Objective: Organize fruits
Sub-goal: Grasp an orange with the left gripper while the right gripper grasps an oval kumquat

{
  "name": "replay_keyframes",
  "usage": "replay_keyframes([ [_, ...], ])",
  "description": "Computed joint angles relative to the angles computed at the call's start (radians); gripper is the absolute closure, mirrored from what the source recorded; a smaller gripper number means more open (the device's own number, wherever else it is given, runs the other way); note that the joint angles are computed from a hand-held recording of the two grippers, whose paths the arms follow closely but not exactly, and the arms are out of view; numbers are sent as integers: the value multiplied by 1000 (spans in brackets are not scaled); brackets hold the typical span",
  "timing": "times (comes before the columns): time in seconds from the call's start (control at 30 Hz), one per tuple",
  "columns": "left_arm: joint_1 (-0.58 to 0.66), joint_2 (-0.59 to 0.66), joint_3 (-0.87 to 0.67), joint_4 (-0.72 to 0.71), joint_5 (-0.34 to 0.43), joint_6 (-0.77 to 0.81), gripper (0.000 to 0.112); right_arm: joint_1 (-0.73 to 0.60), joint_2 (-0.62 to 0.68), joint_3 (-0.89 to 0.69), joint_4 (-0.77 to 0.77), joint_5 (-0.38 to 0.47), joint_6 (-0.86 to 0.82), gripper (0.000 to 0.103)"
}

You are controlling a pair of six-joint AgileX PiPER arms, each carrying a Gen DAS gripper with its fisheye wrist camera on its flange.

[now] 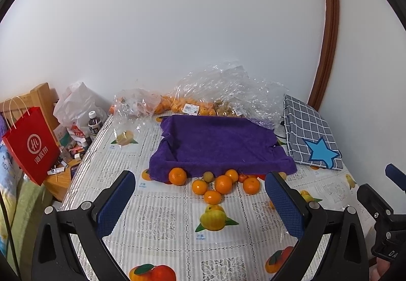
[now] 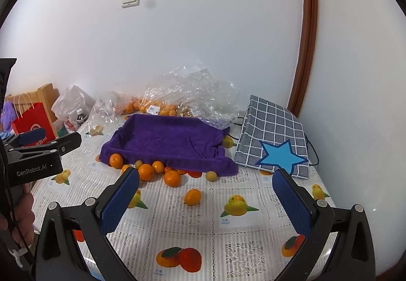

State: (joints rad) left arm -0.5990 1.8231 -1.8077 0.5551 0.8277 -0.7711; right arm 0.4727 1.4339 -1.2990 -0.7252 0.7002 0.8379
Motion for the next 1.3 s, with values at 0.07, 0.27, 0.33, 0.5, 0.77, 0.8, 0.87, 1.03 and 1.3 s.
replay_keyframes([
  [0.07, 7, 4, 4, -9, -4, 1, 10, -2, 6, 4, -4, -12, 1, 0],
  [0.27, 24, 28, -11, -31, -5, 24, 10, -18, 22, 22, 5, -60, 14, 0],
  [0.33, 31, 32, -6, -33, -16, 24, 10, -27, 31, 25, 8, -75, 18, 0],
  [0.5, 50, 69, -12, -39, -15, 31, 10, -59, 55, 71, -46, -165, 95, 0],
  [0.77, 119, 150, -10, -121, -37, 92, 23, -189, 190, 44, 259, -263, -159, 14],
  [0.8, 125, 164, -19, -133, -28, 101, 26, -202, 219, 27, 298, -257, -192, 21],
  [0.87, 150, 190, -27, -178, -29, 136, 30, -223, 270, -3, 387, -247, -276, 30],
  [1.03, 194, 209, 5, -248, -99, 177, 32, -259, 373, -41, 599, -274, -478, 36],
  [1.3, 251, 292, -34, -378, -112, 292, 37, -257, 479, -95, 654, -323, -523, 49],
])
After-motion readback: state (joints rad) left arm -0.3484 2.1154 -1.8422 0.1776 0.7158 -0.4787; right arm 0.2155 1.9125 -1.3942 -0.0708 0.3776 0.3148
